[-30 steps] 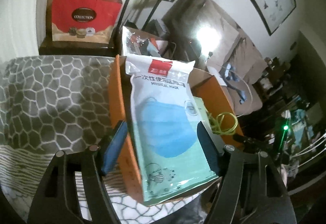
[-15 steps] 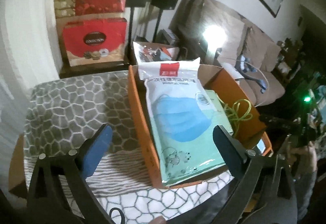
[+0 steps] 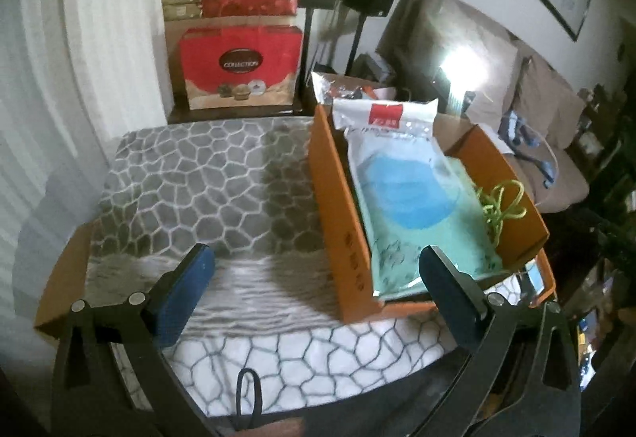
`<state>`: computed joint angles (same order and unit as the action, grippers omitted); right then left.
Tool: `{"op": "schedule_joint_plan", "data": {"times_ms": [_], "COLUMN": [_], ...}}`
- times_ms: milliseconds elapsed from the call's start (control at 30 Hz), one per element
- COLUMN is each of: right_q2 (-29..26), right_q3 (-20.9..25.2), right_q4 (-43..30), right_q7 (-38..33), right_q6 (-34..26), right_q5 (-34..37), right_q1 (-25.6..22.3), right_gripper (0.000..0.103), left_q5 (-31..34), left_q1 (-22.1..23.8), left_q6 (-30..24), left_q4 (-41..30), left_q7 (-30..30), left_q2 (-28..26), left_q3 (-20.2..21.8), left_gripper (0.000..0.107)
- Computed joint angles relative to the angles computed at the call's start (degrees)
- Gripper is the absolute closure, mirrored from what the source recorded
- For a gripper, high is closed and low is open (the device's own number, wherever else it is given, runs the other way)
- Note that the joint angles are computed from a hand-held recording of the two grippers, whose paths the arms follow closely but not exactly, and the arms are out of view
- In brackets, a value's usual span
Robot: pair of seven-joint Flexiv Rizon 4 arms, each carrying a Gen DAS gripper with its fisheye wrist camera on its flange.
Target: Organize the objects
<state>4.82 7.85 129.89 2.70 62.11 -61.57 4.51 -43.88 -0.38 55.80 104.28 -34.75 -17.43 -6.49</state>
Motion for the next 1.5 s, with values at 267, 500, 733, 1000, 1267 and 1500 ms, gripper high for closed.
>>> {"op": "schedule_joint_plan", "data": {"times_ms": [267,500,733,1000,1267,1500], "right_q2": [-4.7,-8.8,-10.6,-11.0,-10.6,-10.4], "right_q3": [0.9,1.0,0.0,0.0,0.2,0.4], "right_q4": [-3.7,-6.7,-7.0,-7.3,-7.2,-7.1], "right_q7": [5.2,5.9,9.7,11.5,12.6,12.6], "right_q6": [-1.8,-7.2,-5.6,-8.1,-9.7,-9.9], "right_q5": [-4.4,-4.9,-6.5,-7.3,-8.0,-8.0], "right_q1": [4.4,9.9,12.0,13.5,13.9,13.8], "right_gripper": [0.002,0.001,0.001,0.001,0.001,0.001], "left_q5": [-5.0,-8.3,-9.6,-12.4,-12.3,-12.0], "left_q1": [-0.1,-1.1,-0.6,-0.8,-1.1,-1.1], "left_q6": [6.2,12.9,14.1,16.7,17.5,17.3], "left_q4": [5.2,8.9,11.0,12.8,13.1,13.0], "left_q7": [4.2,7.7,8.3,10.6,10.8,10.4], "left_q2": [2.6,4.0,4.6,5.2,5.1,5.0], "left_q3": [0.1,0.3,0.5,0.4,0.5,0.4], "left_gripper": [0.004,0.004,0.004,0.004,0.004,0.004]}}
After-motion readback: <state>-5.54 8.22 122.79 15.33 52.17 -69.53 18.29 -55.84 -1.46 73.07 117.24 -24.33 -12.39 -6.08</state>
